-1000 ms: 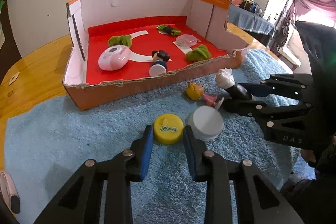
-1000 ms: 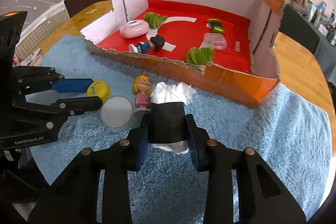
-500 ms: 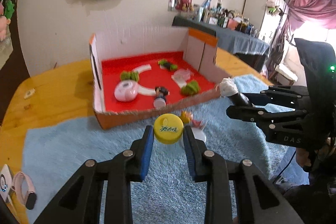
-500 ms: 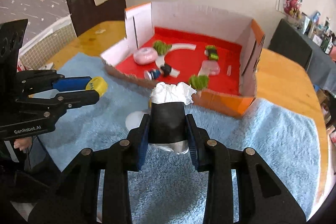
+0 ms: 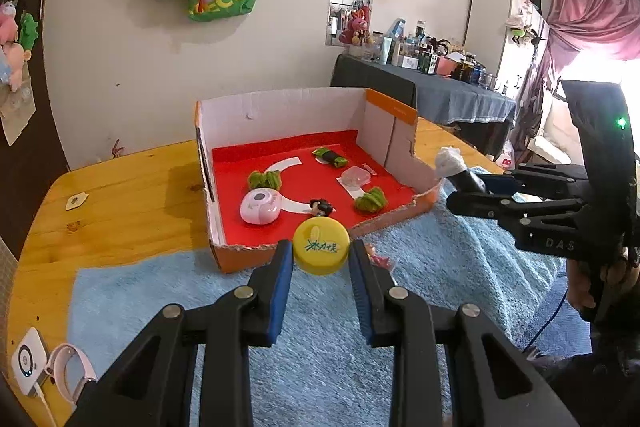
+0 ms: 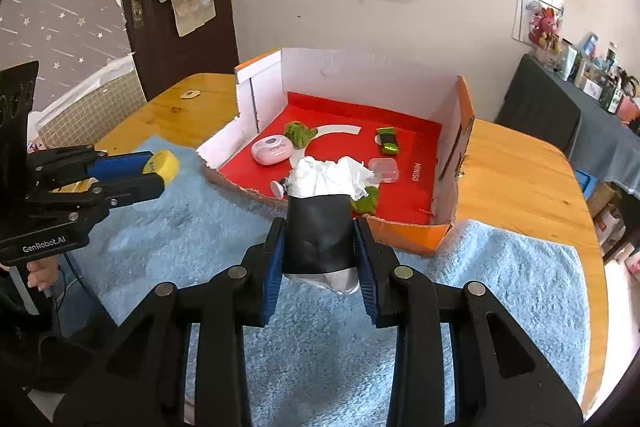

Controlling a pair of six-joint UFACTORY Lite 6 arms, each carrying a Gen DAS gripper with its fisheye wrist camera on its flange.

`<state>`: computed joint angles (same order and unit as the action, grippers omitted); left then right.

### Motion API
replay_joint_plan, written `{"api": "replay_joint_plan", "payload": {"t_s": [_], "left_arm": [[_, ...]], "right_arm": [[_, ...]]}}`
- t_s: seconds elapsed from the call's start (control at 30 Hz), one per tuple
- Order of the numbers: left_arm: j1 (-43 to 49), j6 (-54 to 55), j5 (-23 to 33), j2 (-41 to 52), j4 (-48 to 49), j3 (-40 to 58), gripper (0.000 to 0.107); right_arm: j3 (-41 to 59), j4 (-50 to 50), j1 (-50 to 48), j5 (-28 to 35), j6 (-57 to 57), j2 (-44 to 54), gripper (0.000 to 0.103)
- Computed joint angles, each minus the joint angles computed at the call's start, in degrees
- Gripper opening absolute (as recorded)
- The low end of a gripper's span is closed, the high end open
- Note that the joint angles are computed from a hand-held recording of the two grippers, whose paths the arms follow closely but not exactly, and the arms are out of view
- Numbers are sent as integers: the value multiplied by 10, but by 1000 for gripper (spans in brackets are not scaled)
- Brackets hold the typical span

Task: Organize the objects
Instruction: 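Carry the yellow lid with the left gripper while the right carries the doll into the box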

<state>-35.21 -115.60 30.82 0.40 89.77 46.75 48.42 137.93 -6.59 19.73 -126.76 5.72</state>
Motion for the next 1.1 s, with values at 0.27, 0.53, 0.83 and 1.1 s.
{"api": "replay_joint_plan", "payload": {"t_s": [0.27, 0.53, 0.83, 1.1], "left_arm": [[71, 141, -61, 33, -73, 66, 30], [176, 461, -137, 125, -334, 170, 30], [219, 823, -108, 252, -625, 298, 30], [239, 952, -85, 299, -720, 351, 30]], "right_arm": [[115, -246, -49, -18, 215, 83, 31], [327, -714, -72, -8, 643, 248, 31], [556, -1018, -81, 113, 917, 403, 31], [719, -1170, -62, 219, 1021, 506, 31]]}}
